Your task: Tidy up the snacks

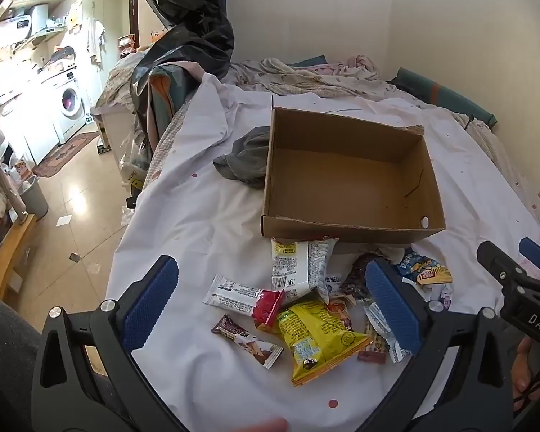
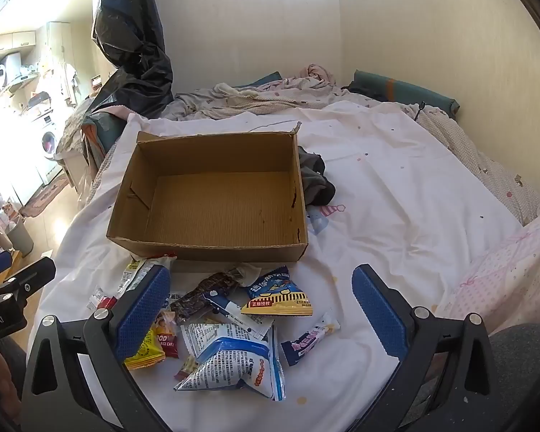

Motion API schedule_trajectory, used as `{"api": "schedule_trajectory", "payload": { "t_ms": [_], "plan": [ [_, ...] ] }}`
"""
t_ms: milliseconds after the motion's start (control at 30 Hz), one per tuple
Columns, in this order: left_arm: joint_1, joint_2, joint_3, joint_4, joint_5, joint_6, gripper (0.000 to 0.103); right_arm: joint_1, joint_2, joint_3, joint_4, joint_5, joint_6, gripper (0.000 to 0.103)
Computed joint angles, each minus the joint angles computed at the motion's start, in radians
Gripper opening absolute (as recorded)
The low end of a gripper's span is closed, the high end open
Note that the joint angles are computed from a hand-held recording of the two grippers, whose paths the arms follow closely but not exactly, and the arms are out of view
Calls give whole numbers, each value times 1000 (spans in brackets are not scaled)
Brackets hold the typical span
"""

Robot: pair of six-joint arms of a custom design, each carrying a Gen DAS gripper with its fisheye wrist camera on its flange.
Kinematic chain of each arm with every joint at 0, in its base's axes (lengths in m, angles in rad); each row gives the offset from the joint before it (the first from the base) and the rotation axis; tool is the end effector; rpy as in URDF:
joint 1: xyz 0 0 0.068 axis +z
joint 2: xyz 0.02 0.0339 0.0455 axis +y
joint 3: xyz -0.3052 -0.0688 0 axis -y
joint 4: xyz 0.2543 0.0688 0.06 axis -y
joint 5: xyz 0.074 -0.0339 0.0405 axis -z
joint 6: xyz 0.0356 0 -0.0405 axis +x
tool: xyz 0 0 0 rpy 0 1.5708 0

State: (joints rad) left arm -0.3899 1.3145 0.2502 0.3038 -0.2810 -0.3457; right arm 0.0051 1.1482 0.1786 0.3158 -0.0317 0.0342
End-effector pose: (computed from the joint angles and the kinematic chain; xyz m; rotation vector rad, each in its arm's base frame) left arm 0.1858 -0.0657 0.1409 -0.0883 2.2934 -0.0509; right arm 0.1751 0.0020 0.1494 0.0150 2.2248 0.0568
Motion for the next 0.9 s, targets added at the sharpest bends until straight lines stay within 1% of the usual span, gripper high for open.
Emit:
{"api": "schedule_trajectory", "payload": {
  "t_ms": [33, 200, 367, 533, 667, 900],
  "plan": [
    [-8, 2, 0, 4, -18, 14, 103, 0, -1, 1, -3, -1, 0, 103],
    [6, -26, 3, -21, 0, 16, 103, 0, -7, 4, -15, 0, -2, 103],
    [2, -37, 6, -38, -10, 12, 103, -6, 9, 10, -8, -10, -6, 103],
    [0, -16, 6, -20, -13, 13, 103, 21, 34, 3, 23, 12, 11, 103],
    [0, -21, 3, -22, -14, 15, 103, 16, 26, 2, 17, 5, 10, 103],
    [4, -14, 4, -18, -15, 7, 103, 43, 59, 3, 41, 25, 26, 103]
  ]
}}
